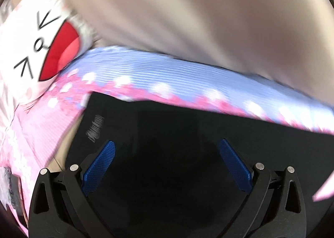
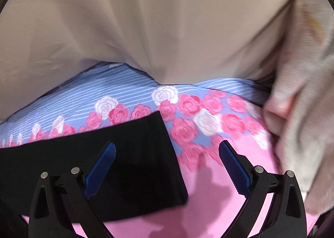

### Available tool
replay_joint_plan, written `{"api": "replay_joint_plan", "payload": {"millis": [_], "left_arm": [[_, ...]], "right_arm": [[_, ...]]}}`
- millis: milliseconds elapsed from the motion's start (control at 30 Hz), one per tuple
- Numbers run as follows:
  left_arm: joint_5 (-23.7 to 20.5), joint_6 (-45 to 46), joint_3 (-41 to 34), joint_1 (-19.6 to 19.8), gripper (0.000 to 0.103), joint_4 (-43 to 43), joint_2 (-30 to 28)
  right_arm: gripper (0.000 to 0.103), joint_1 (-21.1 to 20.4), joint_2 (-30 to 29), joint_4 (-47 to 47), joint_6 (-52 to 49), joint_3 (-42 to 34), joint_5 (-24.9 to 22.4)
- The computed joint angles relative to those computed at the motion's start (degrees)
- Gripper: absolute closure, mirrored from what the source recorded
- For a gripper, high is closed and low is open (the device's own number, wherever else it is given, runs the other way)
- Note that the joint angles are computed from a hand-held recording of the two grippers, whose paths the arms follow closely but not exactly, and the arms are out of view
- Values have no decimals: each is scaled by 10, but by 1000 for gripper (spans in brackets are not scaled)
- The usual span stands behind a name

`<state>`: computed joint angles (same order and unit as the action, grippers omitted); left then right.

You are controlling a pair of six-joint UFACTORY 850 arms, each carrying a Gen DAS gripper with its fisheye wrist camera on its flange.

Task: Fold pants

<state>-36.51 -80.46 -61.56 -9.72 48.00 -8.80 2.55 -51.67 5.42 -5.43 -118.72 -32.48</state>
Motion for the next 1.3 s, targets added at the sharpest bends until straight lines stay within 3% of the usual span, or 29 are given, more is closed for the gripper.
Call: {"api": "replay_joint_plan", "payload": {"millis": [33,100,200,400,433,467,533,567,633,700,767,900,1167,1300], "left_arm": [[5,2,1,25,5,2,-2],[1,6,3,56,5,8,-5],[17,23,15,94,5,2,-2],[76,76,15,149,5,-41,-22],[82,105,9,154,5,-69,-31],[88,130,3,155,5,-92,-37],[105,150,-4,162,11,-105,-49],[119,175,-8,166,27,-125,-54],[122,189,-17,169,36,-141,-61],[145,230,-13,176,67,-183,-52],[139,207,-9,172,84,-167,-38],[155,105,35,162,84,-65,26],[183,38,113,140,85,1,157],[171,-30,156,118,95,60,230]], "right_arm": [[8,2,-16,6,-2,-23,-10],[19,5,-38,19,-8,-53,-23],[43,11,-73,24,-10,-104,-61],[46,16,-87,13,9,-130,-69],[55,16,-85,7,13,-128,-67],[70,17,-84,9,11,-126,-66],[84,18,-87,28,-2,-136,-72],[85,21,-79,18,3,-125,-68],[88,25,-58,7,7,-97,-50],[88,28,-35,14,4,-65,-27],[89,23,4,49,-28,-10,5],[89,15,73,141,-112,76,52],[89,-3,193,340,-318,219,93],[89,-20,267,496,-487,314,97]]}}
